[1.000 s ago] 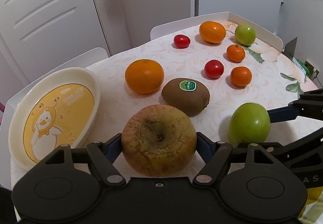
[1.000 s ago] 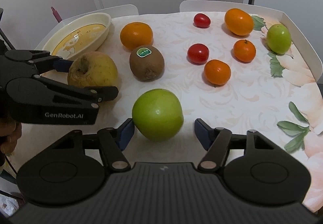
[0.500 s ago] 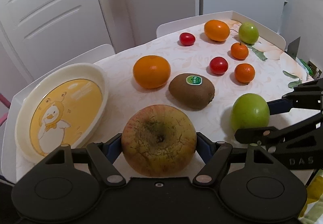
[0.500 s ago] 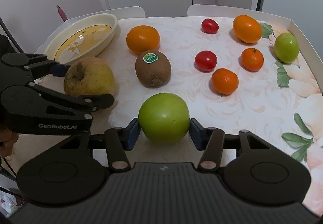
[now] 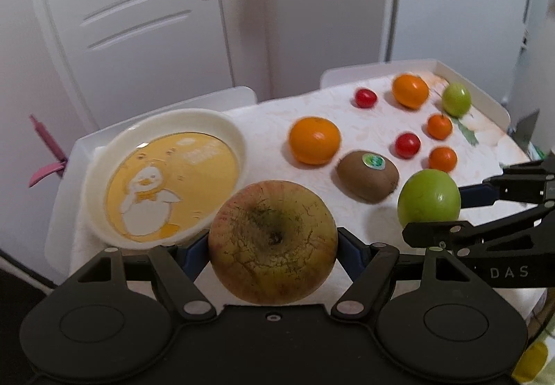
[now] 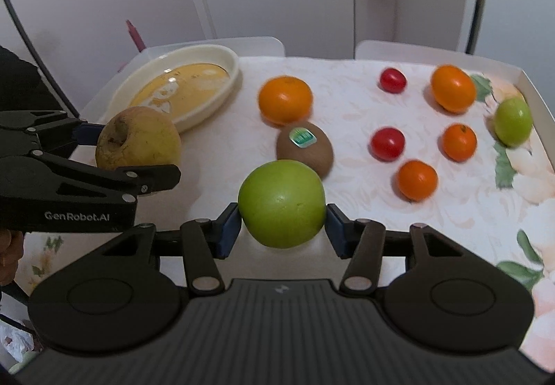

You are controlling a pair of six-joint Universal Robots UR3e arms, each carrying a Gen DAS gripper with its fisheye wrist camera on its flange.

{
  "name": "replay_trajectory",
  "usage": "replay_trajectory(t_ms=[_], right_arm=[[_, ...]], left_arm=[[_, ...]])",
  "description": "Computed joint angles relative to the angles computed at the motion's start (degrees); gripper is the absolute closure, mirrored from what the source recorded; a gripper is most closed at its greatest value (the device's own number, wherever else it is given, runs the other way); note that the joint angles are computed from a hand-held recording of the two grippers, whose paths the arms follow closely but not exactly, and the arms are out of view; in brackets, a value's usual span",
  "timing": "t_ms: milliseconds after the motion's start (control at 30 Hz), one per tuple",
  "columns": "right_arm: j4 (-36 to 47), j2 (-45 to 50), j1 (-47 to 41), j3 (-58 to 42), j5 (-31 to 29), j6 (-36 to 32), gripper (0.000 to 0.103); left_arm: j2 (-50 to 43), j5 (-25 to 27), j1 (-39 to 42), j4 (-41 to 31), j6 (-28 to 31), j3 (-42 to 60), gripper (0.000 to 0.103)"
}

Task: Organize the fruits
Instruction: 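Carry both apples over the white duck-print bowl with both grippers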

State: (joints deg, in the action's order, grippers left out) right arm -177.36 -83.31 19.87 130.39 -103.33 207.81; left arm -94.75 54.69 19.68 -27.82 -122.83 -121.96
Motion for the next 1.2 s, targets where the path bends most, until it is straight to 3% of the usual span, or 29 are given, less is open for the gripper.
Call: replay_trajectory(t_ms=[300, 600, 1200], right_arm=[[3.72, 2.17, 1.57, -9.66, -0.26, -1.3, 0.036], [4.84, 10.04, 0.18, -23.42, 1.73, -4.9, 0.036], [12.65, 31.97, -9.52, -53.82, 15.37, -15.68, 0.036]], left_arm=[[0.64, -2.12, 4.07, -4.65, -3.45, 6.82, 0.024], [-7.75, -2.0, 4.52, -5.81, -7.13, 19.57, 0.024], [-32.84, 8.67, -4.59, -5.21, -17.89, 48.22, 0.024]])
